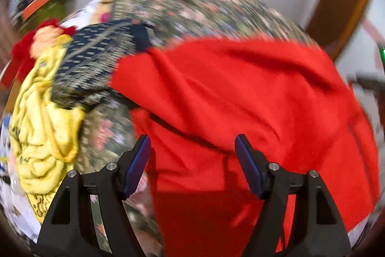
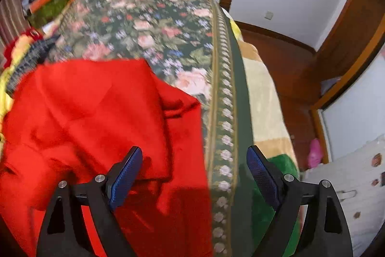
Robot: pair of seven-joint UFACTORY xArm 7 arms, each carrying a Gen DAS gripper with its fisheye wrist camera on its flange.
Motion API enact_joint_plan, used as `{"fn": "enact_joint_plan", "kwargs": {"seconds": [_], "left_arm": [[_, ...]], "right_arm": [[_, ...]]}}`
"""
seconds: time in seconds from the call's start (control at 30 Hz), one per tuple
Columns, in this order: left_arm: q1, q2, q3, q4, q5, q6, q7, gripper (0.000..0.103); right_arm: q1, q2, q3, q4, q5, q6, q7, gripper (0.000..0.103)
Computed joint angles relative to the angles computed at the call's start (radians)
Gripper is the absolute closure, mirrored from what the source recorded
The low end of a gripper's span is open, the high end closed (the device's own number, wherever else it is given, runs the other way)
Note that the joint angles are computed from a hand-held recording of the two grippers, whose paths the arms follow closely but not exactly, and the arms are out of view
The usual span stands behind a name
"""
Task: Fold large clothes
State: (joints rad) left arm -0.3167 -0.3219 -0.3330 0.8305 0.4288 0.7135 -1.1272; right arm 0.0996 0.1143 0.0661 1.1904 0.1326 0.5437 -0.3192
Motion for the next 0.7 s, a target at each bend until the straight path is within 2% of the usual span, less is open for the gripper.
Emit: {"fn": "enact_joint_plan", "kwargs": {"seconds": [0.13,0.2,0.27,0.33,0.4,0.47,0.5,0.53,0.57,0.6,0.63,0.7], "left_arm": [[0.063,0.019,0.061,-0.001,-0.010,-0.075,-0.017,0.031],[0.087,0.061,0.078,0.009,-0.020,-0.099,-0.026,0.031],[0.102,0.104,0.123,-0.013,-0.072,-0.180,-0.024,0.032],[0.101,0.135,0.165,-0.046,-0.155,-0.278,0.013,0.057],[0.102,0.167,0.183,-0.053,-0.225,-0.325,0.040,0.070],[0.121,0.184,0.177,-0.067,-0.220,-0.368,0.005,0.080],[0.132,0.186,0.172,-0.070,-0.199,-0.378,-0.019,0.087],[0.148,0.188,0.158,-0.064,-0.148,-0.369,-0.061,0.092],[0.159,0.190,0.141,-0.049,-0.090,-0.341,-0.106,0.095],[0.165,0.186,0.128,-0.034,-0.030,-0.301,-0.143,0.100],[0.169,0.176,0.103,-0.009,0.058,-0.233,-0.191,0.101],[0.159,0.156,0.088,0.013,0.157,-0.166,-0.230,0.101]], "right_arm": [[-0.019,0.023,0.033,0.047,0.222,0.129,-0.109,0.016],[-0.020,0.055,0.035,0.074,0.263,0.178,-0.117,0.016],[-0.014,0.097,0.032,0.101,0.262,0.205,-0.077,0.016],[-0.014,0.148,0.035,0.141,0.269,0.217,-0.048,0.016],[-0.025,0.181,0.046,0.171,0.298,0.212,-0.048,0.017],[-0.036,0.208,0.064,0.203,0.334,0.198,-0.073,0.032],[-0.037,0.225,0.068,0.227,0.335,0.207,-0.078,0.055],[-0.031,0.245,0.067,0.252,0.319,0.206,-0.072,0.069],[-0.026,0.251,0.069,0.258,0.309,0.186,-0.074,0.073],[-0.019,0.255,0.070,0.260,0.296,0.157,-0.079,0.084],[-0.008,0.257,0.066,0.261,0.271,0.121,-0.075,0.090],[0.000,0.253,0.064,0.260,0.244,0.058,-0.063,0.094]]}}
